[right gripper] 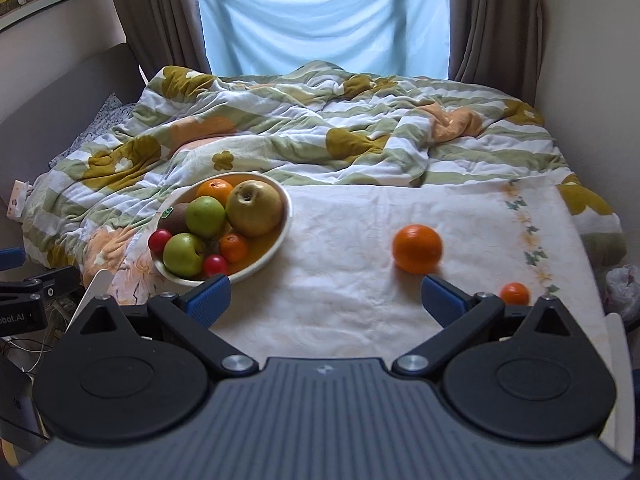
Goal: Organize fruits
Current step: 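Move both tools toward the large orange and the mandarin on the cloth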
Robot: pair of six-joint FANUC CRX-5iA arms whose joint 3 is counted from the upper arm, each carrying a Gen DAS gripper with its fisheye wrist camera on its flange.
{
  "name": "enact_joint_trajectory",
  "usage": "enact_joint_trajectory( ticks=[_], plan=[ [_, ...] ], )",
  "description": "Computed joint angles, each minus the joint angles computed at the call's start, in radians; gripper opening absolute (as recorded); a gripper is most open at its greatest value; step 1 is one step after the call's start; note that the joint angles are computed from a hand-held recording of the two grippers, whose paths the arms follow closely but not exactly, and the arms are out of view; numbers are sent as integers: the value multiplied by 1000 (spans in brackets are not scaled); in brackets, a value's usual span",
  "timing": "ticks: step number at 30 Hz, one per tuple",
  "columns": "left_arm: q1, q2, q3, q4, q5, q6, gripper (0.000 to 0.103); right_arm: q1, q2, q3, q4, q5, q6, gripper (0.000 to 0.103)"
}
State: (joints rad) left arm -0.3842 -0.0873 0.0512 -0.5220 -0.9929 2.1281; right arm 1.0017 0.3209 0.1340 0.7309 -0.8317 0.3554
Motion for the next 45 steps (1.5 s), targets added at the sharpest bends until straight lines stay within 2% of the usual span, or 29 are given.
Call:
enact_joint_trajectory(
  ticks=[4, 8, 13, 17, 24, 32, 40, 43, 45],
  plan=[
    [-107, 55, 74, -65, -57, 75, 98, -18, -89, -89, -2, 10, 3, 103],
    [-168, 119, 142, -60, -69, 87, 98, -41, -164, -161, -2, 6, 32, 103],
    [-203, 219, 233, -20, -49, 44, 98, -90, -220, -215, -30, 6, 84, 103],
    [-196, 307, 306, 44, -24, -27, 98, -133, -224, -223, -62, -9, 126, 103],
    [-160, 474, 441, 155, -4, -177, 98, -204, -190, -231, -91, 0, 161, 103],
    [-110, 664, 633, 258, -65, -318, 98, -276, -103, -175, -196, 30, 249, 103],
    [-67, 816, 790, 377, -136, -431, 97, -306, -13, -87, -289, 23, 353, 103],
    [-59, 856, 836, 400, -166, -460, 92, -311, 16, -52, -318, 8, 394, 103],
    [-53, 879, 863, 421, -185, -485, 82, -312, 30, -36, -329, 3, 415, 103]
  ],
)
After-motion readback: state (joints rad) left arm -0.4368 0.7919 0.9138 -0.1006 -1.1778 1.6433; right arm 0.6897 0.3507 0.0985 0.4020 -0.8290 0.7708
